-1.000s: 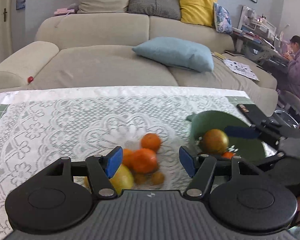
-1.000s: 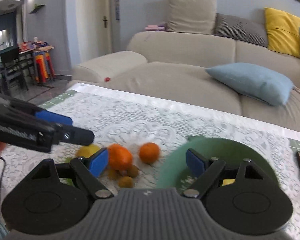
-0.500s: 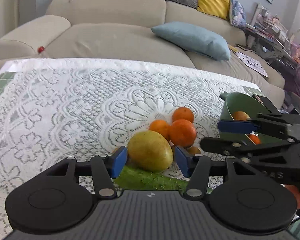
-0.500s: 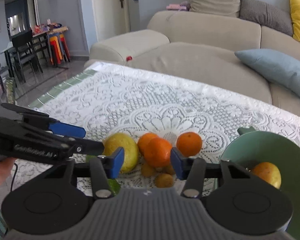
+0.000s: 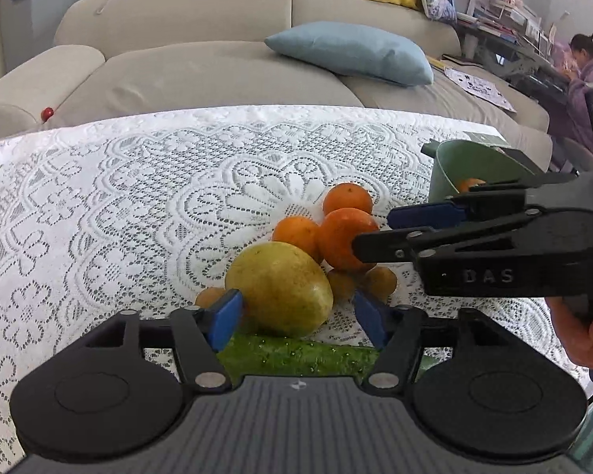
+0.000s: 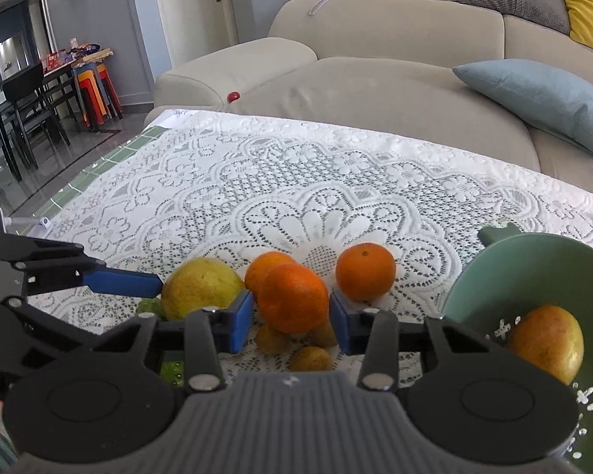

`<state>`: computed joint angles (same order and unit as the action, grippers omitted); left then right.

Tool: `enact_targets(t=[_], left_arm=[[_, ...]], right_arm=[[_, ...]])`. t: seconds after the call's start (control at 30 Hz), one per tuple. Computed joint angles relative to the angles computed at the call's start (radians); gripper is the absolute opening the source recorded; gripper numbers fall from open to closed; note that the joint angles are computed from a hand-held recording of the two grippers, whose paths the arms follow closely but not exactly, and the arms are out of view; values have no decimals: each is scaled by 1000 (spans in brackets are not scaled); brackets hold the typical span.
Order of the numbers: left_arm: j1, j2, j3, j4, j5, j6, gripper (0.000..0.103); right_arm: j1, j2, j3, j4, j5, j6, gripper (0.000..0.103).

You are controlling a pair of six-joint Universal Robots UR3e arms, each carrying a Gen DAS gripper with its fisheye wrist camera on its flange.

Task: Organize fruits
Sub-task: 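Grasp the yellow pear with the left tool while the right tool grasps another mandarin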

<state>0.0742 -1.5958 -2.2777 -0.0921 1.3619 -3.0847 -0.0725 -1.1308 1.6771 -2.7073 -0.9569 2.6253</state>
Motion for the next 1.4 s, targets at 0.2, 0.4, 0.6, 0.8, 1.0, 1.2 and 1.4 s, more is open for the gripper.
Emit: enact_targets(t=[0.2, 0.4, 0.6, 0.8, 1.0, 1.2, 1.4], left_arm=[[-59, -62, 30, 52, 103, 0, 81], [-135, -134, 73, 96, 232, 27, 81], [-186, -208, 114, 133, 320, 39, 82], [-210, -257, 145, 147, 363, 45, 83], [-217, -284, 167, 135, 382, 48, 83], [-230, -295, 169, 146, 399, 52, 79], [-240, -299, 176, 145, 416, 31, 78]], right_arm=[[30, 41, -19, -52, -31, 1, 42], [53, 69, -22, -128, -73, 4, 42], [68, 90, -24, -176, -97, 5, 43], [81, 105, -18, -215, -112, -18, 48], [91, 117, -32, -199, -126, -28, 47], [97, 119, -38, -192, -131, -40, 43], [100, 113, -24, -211, -138, -48, 42]])
